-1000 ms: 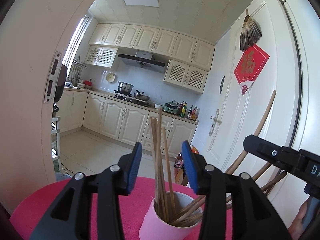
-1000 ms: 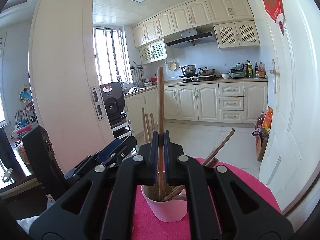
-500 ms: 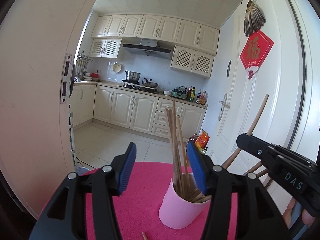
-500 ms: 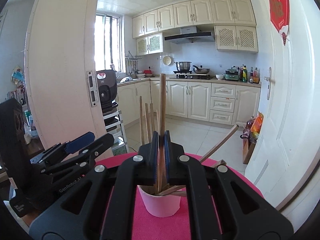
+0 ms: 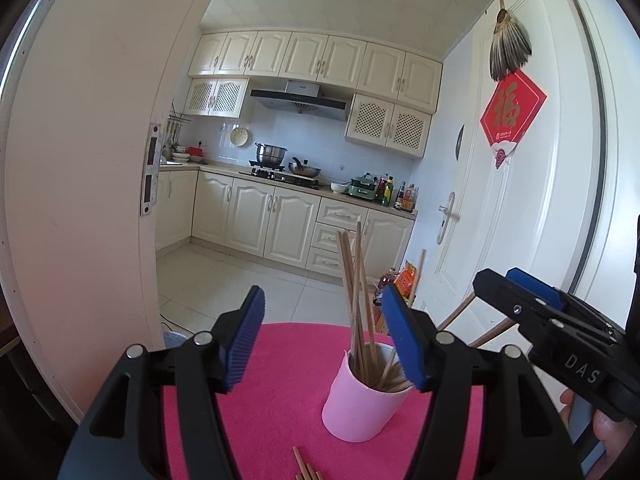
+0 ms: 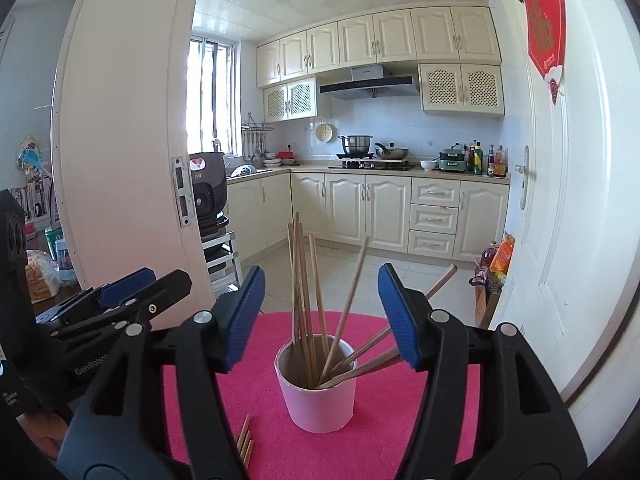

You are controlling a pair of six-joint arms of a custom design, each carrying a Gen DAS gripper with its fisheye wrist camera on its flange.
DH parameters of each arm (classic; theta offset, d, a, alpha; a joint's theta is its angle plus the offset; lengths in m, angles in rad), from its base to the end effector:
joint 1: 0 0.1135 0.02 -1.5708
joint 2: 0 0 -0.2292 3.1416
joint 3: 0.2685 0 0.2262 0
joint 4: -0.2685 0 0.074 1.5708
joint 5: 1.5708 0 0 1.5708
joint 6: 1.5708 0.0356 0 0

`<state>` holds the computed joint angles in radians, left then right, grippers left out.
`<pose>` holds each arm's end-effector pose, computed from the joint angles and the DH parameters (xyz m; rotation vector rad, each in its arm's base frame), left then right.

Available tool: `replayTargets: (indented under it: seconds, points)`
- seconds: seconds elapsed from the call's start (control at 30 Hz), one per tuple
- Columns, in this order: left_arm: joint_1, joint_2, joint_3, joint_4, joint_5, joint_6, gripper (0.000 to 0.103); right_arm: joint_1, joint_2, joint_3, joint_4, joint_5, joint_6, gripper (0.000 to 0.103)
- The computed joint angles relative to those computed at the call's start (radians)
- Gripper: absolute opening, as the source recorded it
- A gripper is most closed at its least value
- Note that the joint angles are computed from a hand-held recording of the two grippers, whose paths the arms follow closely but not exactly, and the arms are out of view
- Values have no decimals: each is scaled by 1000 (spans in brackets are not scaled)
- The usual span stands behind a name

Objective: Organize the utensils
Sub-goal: 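Move both open tools back down to the chopstick pile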

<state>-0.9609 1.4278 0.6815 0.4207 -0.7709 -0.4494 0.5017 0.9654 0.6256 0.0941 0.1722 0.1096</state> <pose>0.1821 -0.2174 0.2045 -0.0501 1.8099 -0.2717 0.1967 0.1009 0.2593 -0.2340 1.8064 0.2771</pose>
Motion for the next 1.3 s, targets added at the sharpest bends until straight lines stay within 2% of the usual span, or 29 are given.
replayTargets:
  seconds: [0.33, 0.57, 0.7, 0.83, 1.0, 1.13, 1.3]
  points:
    - [-129, -115, 21, -232, -110, -82, 63, 23, -246, -35, -175, 37, -7, 63]
    - [-214, -150, 35, -455, -139, -245, 65, 84, -441, -87, -356, 96, -1, 64]
    - [-247, -135, 38, -562, -119, -343, 65, 115, -530, -116, -454, 119, 18, 64]
    - [-247, -114, 26, -620, -51, -434, 65, 126, -605, -154, -534, 119, 42, 64]
    - [-199, -40, 26, -662, 91, -505, 65, 120, -645, -204, -603, 92, 73, 64]
    - [-138, 35, 26, -652, 230, -526, 65, 81, -633, -248, -621, 29, 87, 64]
    - [-89, 115, 15, -616, 349, -528, 65, -43, -569, -305, -587, -125, 93, 64]
